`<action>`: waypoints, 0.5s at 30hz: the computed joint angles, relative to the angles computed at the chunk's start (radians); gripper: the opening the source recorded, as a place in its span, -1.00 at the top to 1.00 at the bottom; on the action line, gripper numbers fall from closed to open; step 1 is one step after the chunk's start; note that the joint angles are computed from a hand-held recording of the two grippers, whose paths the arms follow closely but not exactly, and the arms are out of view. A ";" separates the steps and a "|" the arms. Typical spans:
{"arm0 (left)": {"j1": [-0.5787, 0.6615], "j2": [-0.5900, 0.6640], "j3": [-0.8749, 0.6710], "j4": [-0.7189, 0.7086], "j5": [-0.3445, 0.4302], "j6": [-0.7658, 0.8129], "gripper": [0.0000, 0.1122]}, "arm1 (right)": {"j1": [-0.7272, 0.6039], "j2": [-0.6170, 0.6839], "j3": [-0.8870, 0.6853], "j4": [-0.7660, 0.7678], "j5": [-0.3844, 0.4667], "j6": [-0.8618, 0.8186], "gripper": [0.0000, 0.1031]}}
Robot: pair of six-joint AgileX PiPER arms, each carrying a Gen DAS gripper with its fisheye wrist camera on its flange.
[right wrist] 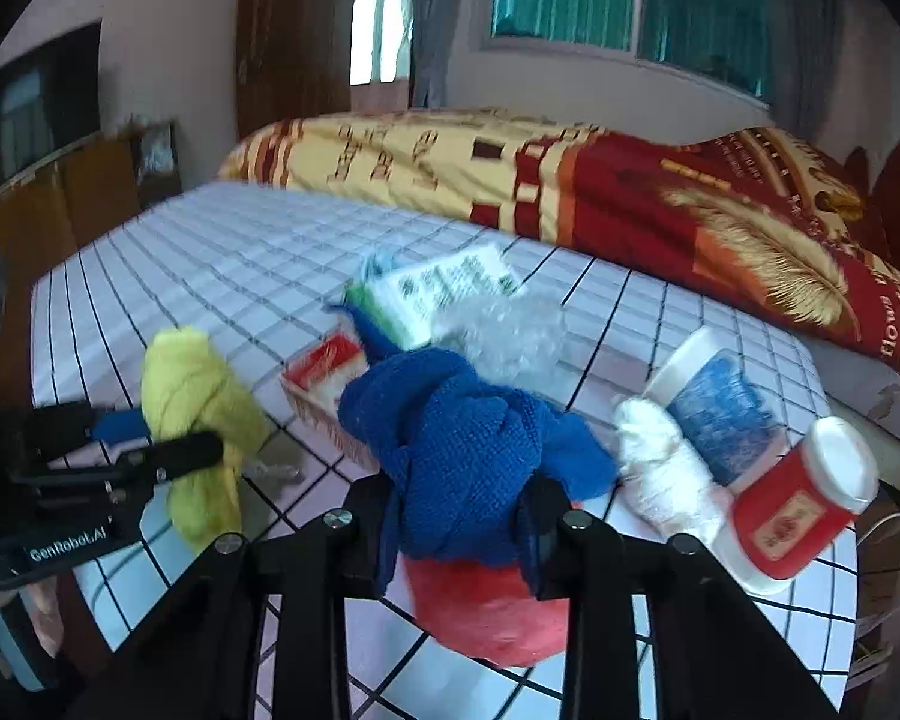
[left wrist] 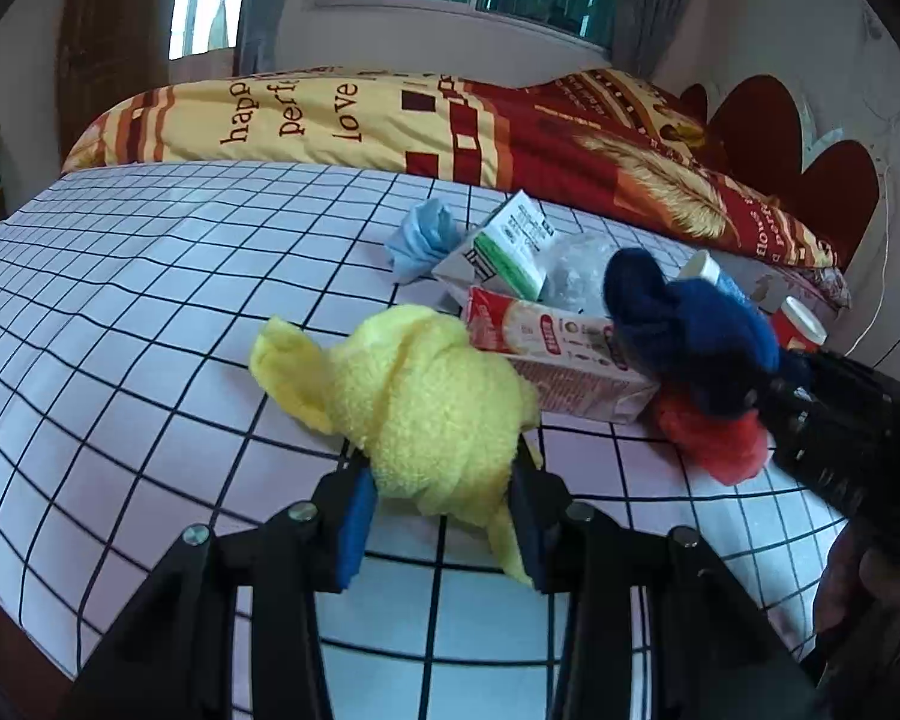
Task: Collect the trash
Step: 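Grasp the yellow cloth with the left tool while the right tool grasps the blue cloth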
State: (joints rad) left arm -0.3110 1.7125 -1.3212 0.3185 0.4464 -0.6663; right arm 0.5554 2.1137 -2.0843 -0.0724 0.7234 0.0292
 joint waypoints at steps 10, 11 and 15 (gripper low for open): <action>-0.084 -0.045 -0.011 0.117 0.014 -0.109 0.25 | -0.046 -0.262 0.301 -0.048 -0.163 0.082 0.37; -0.094 -0.048 -0.010 0.134 0.017 -0.126 0.25 | -0.053 -0.286 0.330 -0.047 -0.172 0.082 0.37; -0.134 -0.066 -0.001 0.169 0.021 -0.171 0.25 | -0.080 -0.383 0.449 -0.049 -0.198 0.099 0.37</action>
